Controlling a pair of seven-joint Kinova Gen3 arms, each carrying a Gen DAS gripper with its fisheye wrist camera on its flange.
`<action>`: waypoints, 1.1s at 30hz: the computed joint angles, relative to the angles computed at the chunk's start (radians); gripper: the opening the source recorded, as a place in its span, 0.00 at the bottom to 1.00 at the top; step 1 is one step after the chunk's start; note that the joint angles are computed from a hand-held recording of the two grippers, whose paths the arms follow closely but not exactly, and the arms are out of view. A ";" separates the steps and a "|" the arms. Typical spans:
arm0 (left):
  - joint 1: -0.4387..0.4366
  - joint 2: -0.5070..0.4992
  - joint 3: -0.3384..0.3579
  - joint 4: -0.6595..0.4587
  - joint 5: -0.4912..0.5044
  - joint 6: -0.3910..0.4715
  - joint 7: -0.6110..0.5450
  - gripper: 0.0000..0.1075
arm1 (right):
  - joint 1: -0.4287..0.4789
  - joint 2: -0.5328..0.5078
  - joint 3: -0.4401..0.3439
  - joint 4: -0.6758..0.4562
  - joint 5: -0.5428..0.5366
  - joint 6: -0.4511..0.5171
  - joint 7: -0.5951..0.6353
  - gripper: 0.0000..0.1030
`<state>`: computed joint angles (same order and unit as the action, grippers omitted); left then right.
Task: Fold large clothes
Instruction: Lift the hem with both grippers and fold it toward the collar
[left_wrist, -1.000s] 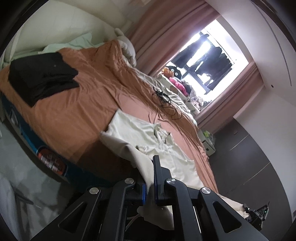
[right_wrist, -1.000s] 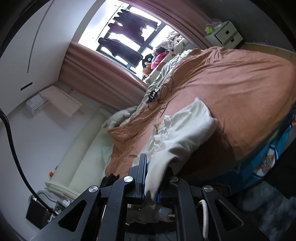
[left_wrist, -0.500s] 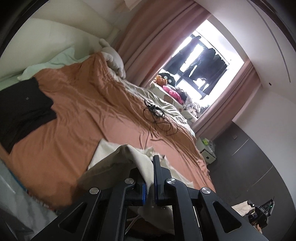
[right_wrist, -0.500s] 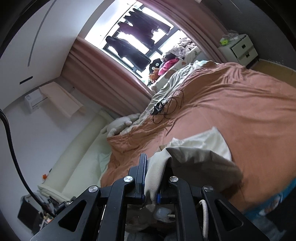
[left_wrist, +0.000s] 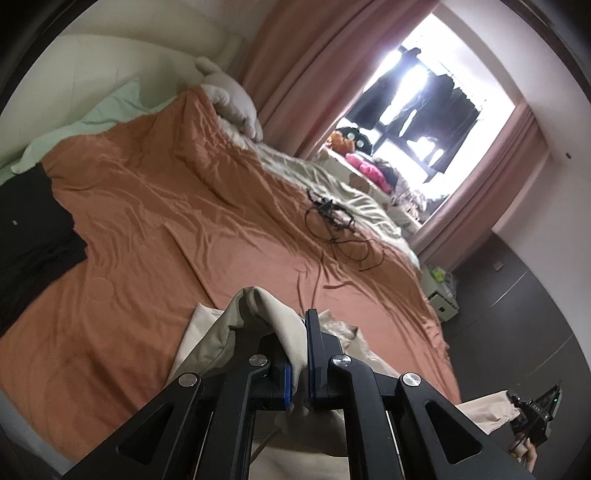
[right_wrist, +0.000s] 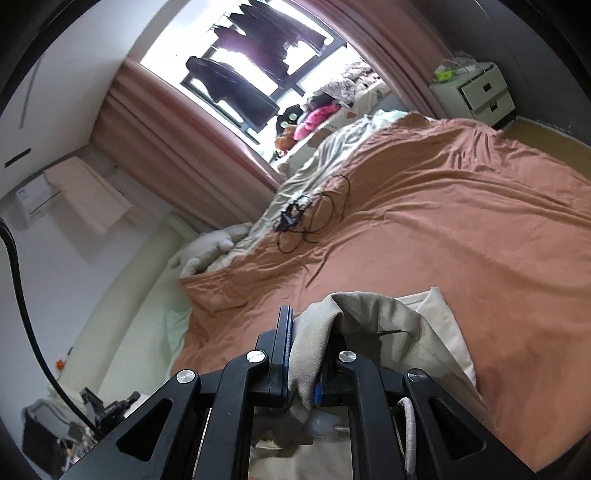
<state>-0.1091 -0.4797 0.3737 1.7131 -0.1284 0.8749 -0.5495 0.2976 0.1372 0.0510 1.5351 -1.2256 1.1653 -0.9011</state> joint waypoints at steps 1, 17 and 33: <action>0.000 0.019 -0.005 0.000 -0.001 -0.009 -0.006 0.05 | -0.013 0.018 -0.005 -0.010 0.010 -0.020 -0.013 0.09; 0.132 0.321 -0.175 0.077 -0.024 -0.158 0.011 0.06 | -0.098 0.236 -0.135 -0.160 0.271 -0.207 -0.244 0.11; 0.168 0.320 -0.181 0.117 -0.109 -0.213 0.093 0.66 | -0.201 0.215 -0.194 -0.172 0.503 -0.287 -0.348 0.63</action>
